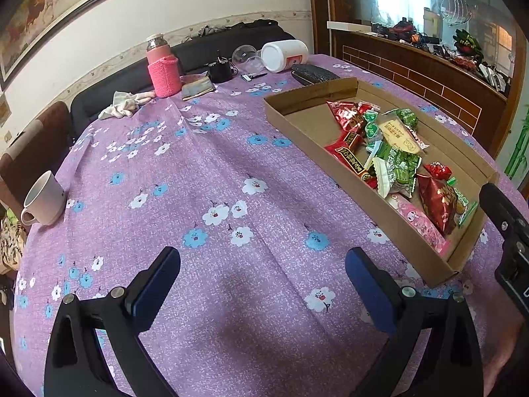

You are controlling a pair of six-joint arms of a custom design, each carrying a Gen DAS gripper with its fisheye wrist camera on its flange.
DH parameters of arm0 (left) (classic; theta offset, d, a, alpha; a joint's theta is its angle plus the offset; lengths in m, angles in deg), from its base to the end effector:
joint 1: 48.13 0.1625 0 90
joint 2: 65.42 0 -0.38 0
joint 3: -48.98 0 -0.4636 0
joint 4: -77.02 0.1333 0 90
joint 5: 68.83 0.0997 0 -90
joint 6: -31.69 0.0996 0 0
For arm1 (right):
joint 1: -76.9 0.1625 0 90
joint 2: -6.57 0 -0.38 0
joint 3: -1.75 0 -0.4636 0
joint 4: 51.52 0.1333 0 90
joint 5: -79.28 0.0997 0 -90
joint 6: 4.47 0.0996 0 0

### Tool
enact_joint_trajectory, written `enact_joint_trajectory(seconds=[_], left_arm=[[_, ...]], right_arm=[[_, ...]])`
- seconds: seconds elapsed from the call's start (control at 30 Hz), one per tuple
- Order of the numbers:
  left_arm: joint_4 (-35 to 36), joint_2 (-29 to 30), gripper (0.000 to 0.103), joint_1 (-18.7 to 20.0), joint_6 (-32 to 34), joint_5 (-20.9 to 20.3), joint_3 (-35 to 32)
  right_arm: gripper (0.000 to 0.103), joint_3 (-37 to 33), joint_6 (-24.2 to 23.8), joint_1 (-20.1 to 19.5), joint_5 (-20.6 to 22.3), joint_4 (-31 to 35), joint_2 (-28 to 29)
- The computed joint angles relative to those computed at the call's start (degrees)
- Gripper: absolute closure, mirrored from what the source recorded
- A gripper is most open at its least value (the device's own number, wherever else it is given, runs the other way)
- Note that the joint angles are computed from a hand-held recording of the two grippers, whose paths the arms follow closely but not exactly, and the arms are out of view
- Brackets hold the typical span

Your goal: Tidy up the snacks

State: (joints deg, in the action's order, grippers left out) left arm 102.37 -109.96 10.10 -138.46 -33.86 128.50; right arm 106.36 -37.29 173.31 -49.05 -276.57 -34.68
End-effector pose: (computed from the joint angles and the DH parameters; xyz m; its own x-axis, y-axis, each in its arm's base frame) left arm -0.1292 -0.6167 0.0643 -0.6122 0.0839 -0.7862 0.5706 0.7352 -0.3659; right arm 0.1380 -0.5873 0.0688 -0.6913 0.2489 0.6783 -0.4876 0.5320 -0.6922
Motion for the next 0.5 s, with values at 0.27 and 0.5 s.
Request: enact_joint_trajectory(seconds=[0.27,0.5], left_arm=[[-1.07,-0.25,0.003,-0.27,0.94,-0.81,0.45],[-3.45,-1.71,0.003,-0.34,1.11,-2.06,2.01]], right_arm=[[0.001,-0.24,-0.75,0.23,-0.4,-0.67,0.36],[0.001,0.14,-0.17,0.18,-0.29,-1.01,0.06]])
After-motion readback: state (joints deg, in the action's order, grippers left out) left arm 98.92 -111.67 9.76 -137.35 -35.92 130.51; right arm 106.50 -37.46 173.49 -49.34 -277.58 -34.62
